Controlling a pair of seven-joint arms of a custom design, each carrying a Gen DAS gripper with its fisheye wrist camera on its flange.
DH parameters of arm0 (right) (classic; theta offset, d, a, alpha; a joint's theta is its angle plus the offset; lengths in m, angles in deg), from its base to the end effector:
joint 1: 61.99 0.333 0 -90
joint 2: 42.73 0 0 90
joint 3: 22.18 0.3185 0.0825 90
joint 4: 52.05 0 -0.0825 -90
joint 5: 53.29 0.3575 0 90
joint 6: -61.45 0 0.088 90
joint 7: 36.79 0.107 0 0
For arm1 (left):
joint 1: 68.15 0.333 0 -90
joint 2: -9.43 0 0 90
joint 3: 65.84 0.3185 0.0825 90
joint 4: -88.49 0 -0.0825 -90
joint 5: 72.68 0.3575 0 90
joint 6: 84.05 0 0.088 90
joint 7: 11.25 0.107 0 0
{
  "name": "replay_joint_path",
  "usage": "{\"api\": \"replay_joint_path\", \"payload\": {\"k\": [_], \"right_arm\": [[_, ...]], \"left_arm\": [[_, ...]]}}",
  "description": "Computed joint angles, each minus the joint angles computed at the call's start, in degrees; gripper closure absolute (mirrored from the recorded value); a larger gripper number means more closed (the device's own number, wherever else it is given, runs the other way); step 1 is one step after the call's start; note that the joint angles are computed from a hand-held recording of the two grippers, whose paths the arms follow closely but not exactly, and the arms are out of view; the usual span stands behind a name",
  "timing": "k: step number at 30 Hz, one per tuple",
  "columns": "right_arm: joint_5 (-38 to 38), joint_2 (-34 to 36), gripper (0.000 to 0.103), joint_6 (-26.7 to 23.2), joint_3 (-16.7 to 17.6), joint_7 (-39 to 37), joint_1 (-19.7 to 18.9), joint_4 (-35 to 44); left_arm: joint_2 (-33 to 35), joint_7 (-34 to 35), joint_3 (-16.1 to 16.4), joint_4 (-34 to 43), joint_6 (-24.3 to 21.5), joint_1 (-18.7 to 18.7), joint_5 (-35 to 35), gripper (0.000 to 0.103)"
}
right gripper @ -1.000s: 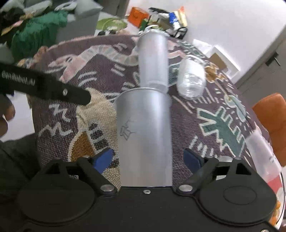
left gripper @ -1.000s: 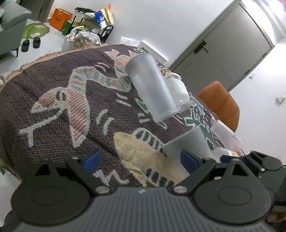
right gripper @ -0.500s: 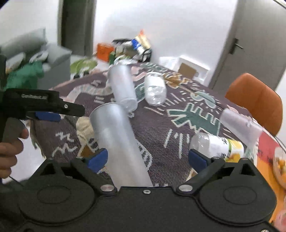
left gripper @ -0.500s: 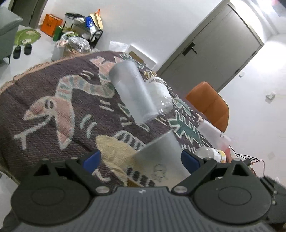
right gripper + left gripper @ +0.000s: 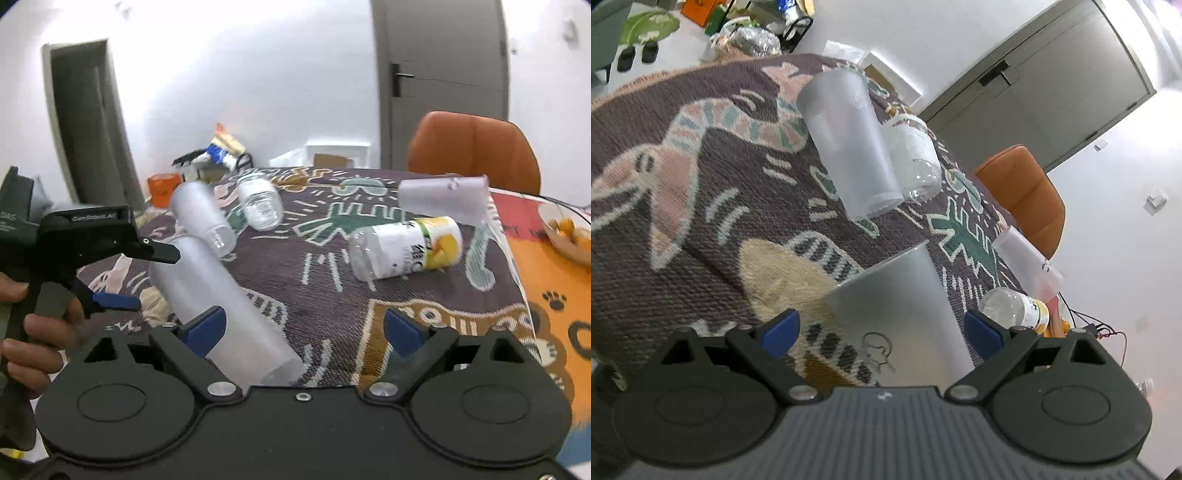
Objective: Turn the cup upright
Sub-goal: 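Close the left gripper on the cup while the right gripper releases it, then rotate the left gripper to turn the cup rim-up and lower it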
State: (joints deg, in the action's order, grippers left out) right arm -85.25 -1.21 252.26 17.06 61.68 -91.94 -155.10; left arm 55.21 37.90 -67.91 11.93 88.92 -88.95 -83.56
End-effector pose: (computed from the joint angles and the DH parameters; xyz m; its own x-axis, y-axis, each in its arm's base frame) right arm 0.6755 0.0672 0.3603 0.3385 -0.9279 -0.1566 -0.5385 -0.0545 -0.8409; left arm 0.7182 -0.2775 0.3734 0.2201 -0.7427 0.6324 -0.6775 -0.5828 -0.4487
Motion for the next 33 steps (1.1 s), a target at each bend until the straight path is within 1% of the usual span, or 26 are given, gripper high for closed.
{"api": "replay_joint_path", "payload": {"k": [2,4,5,7,9,12,18,21,22,23,24,25,26,28,31,33], "right_arm": [[0.45,-0.07,0.011,2.08,-1.12,1.21,0.28,-1.07],[0.61,-0.68,0.011,3.85,-3.57,3.55,1.77,-1.78],[0.41,-0.70,0.011,4.56,-4.27,4.56,2.08,-2.04],[-0.31,-0.15,0.011,5.39,-4.88,6.49,2.15,-2.13],[-1.00,0.35,0.011,6.16,-5.52,8.41,2.21,-2.21],[-1.50,0.44,0.011,7.50,-7.48,11.16,3.27,-2.39],[-2.11,0.19,0.011,10.30,-12.52,15.53,7.03,-1.94],[-3.17,-0.04,0.011,10.97,-14.65,17.25,8.53,-1.80],[-3.64,-0.02,0.011,11.12,-15.15,17.90,8.84,-1.69],[-4.21,0.09,0.011,11.22,-15.46,18.65,8.98,-1.56],[-4.71,0.11,0.011,11.29,-15.83,19.41,9.16,-1.49],[-5.04,-0.08,0.011,11.39,-16.39,20.14,9.54,-1.59],[-5.46,-0.15,0.011,11.52,-16.92,20.81,9.88,-1.57],[-6.25,-0.35,0.011,11.99,-18.04,22.16,10.58,-1.64],[-7.09,-0.80,0.011,12.75,-20.00,24.15,11.90,-1.77],[-7.64,-1.21,0.011,13.39,-21.28,25.50,12.76,-1.92]], "left_arm": [[1.86,-1.18,0.27,3.06,-1.61,-0.28,-0.20,0.010],[3.38,-2.63,0.76,5.55,-2.87,-0.72,0.05,0.010],[4.03,-3.27,0.80,6.58,-3.37,-0.81,0.21,0.010],[5.31,-4.62,1.00,8.53,-4.07,-1.07,0.64,0.010],[6.29,-6.69,2.12,9.94,-4.39,-1.84,1.35,0.010],[7.24,-11.94,5.90,11.07,-4.71,-4.12,3.11,0.010],[9.41,-20.58,9.08,13.66,-5.22,-5.61,6.02,0.010],[10.05,-25.64,12.53,14.07,-4.43,-7.44,8.22,0.012],[10.32,-26.54,12.90,14.51,-4.67,-7.56,8.92,0.015],[10.71,-26.61,12.17,15.13,-4.68,-7.01,9.36,0.020],[11.09,-25.93,10.63,15.57,-3.84,-6.02,9.53,0.020],[11.33,-25.46,9.99,16.21,-4.24,-5.57,9.75,0.020],[11.40,-25.62,10.24,16.49,-4.53,-5.68,10.12,0.021],[11.19,-27.15,12.22,16.07,-3.90,-6.78,11.24,0.021],[10.43,-27.03,13.05,14.50,-1.01,-7.33,12.43,0.022],[9.73,-27.17,14.77,13.04,1.47,-8.42,12.62,0.024]]}}
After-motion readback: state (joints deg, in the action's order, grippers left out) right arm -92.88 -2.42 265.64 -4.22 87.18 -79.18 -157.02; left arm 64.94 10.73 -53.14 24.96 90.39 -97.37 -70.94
